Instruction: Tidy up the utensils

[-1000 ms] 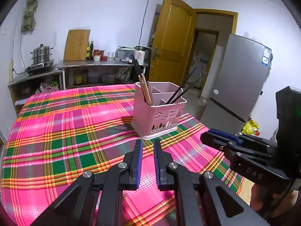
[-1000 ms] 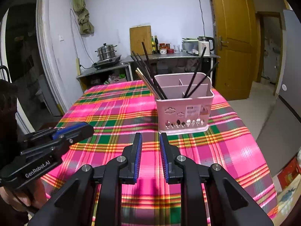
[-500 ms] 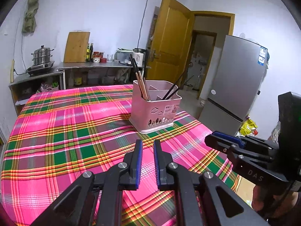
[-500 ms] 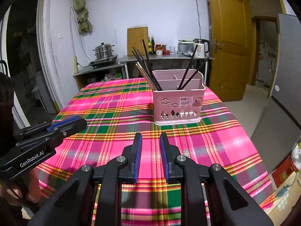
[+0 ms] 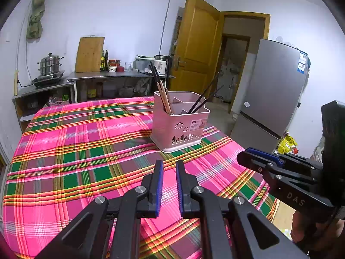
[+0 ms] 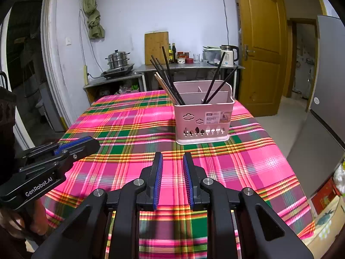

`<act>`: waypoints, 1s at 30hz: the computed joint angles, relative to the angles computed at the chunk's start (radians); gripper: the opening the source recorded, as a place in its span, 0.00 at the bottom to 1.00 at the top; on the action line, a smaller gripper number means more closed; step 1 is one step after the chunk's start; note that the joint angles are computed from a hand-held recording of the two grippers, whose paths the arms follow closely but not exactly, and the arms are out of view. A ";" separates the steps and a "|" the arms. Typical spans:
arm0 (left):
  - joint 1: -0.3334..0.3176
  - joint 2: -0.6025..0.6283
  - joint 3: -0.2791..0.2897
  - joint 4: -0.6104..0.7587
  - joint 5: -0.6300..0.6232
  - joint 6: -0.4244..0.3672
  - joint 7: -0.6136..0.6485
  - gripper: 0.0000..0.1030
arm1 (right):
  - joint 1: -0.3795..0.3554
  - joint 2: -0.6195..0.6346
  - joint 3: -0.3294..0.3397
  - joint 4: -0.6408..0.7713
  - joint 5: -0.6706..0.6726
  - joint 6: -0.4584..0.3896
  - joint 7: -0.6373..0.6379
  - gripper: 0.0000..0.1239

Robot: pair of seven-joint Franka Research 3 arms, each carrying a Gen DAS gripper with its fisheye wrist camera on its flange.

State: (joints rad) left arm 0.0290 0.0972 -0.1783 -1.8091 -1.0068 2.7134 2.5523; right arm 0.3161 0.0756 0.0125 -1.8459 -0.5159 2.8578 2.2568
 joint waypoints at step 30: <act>-0.004 -0.004 -0.002 -0.014 -0.005 0.021 0.011 0.10 | 0.005 -0.003 0.007 0.001 0.004 -0.022 -0.004 0.16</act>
